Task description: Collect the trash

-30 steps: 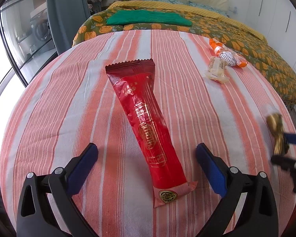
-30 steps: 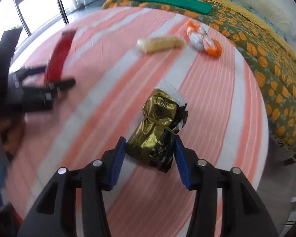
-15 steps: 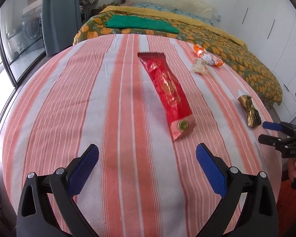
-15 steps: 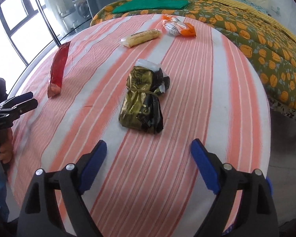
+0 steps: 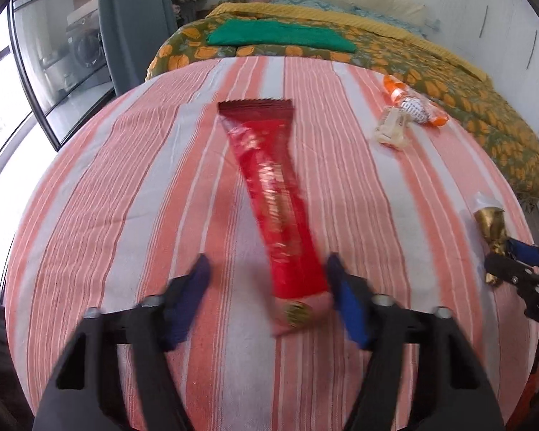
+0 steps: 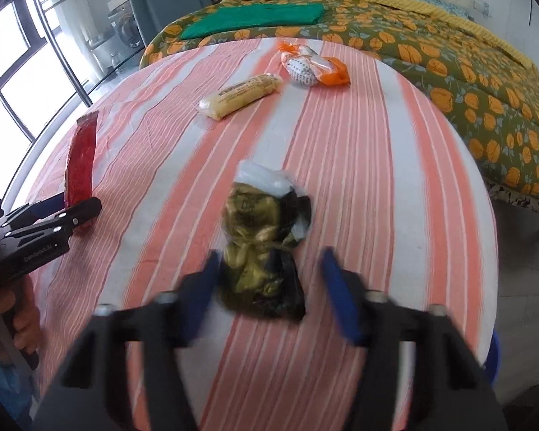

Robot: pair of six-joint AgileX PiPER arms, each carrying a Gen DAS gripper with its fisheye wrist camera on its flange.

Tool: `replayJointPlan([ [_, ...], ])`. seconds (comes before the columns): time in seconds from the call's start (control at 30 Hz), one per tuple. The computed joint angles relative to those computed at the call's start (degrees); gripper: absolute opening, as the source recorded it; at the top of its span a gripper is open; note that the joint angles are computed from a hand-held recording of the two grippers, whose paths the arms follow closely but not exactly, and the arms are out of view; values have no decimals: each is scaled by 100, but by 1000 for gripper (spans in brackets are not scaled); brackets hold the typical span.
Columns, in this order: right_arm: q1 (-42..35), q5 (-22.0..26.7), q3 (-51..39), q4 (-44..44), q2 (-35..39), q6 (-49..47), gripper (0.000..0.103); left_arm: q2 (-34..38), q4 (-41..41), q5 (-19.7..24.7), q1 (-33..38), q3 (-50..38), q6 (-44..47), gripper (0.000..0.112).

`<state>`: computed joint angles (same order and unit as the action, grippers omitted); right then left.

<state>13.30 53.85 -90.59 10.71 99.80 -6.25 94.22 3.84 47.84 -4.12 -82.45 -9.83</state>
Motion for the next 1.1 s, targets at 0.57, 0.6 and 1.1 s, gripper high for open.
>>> replayJointPlan([
  [0.57,-1661,140,2392,2016,-2221,-2097,39,-1642,-1496,-6,-408,1342,1019,24],
  [0.6,-1822,218,2466,2133,-2319,-2221,39,-1696,-1496,-17,-545,1379,909,24],
  [1.1,-4532,1209,2795,2946,-2560,-4172,39,-1371,-389,108,-3513,597,-971,24],
])
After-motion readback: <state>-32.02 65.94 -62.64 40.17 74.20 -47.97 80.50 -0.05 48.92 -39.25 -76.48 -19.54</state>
